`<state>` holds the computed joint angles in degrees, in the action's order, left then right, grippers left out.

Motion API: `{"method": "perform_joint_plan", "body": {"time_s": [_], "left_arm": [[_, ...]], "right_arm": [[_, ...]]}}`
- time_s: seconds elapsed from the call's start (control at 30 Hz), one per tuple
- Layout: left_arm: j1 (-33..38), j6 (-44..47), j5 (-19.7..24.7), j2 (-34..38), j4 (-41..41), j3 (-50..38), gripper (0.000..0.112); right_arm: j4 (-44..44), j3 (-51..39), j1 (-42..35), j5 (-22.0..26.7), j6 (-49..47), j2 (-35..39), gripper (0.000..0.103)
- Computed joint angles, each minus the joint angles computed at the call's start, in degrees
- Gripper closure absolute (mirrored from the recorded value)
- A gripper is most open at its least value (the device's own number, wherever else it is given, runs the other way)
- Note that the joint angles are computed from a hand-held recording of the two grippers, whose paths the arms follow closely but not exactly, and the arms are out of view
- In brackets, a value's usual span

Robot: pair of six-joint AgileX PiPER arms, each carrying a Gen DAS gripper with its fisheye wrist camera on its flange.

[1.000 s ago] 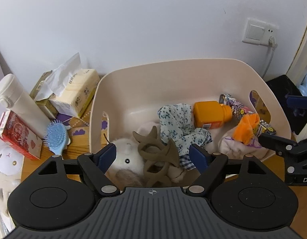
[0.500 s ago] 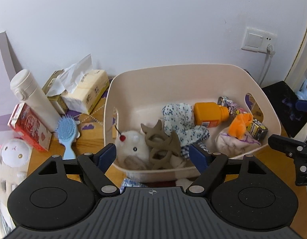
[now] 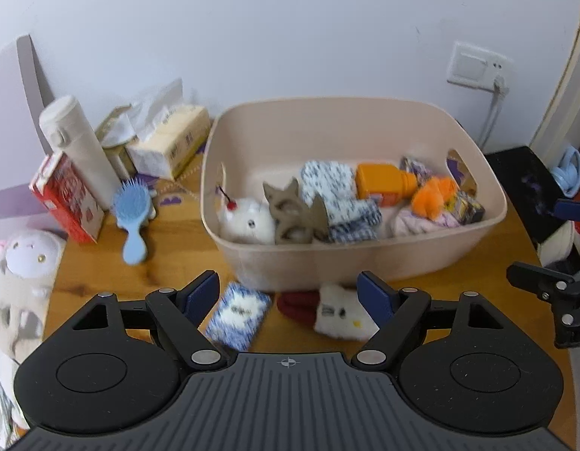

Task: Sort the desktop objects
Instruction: 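Grasp the cartoon tissue pack with the left gripper while the right grasps the green scrunchie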

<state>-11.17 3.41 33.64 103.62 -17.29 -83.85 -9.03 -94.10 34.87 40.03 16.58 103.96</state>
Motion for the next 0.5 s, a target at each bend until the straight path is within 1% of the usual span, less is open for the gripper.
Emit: {"method": "perform_joint_plan", "body": {"time_s": [0.3, 0.5], "left_arm": [[-1.18, 0.63, -1.11, -4.1, -2.74, 8.2, 0.031], [-2.52, 0.9, -1.32, -6.76, -4.39, 13.09, 0.031]], "right_arm": [[3.23, 8.01, 0.93, -3.12, -1.01, -3.75, 0.0], [5.85, 11.84, 1.7, -3.97, -3.86, -5.46, 0.0]]}}
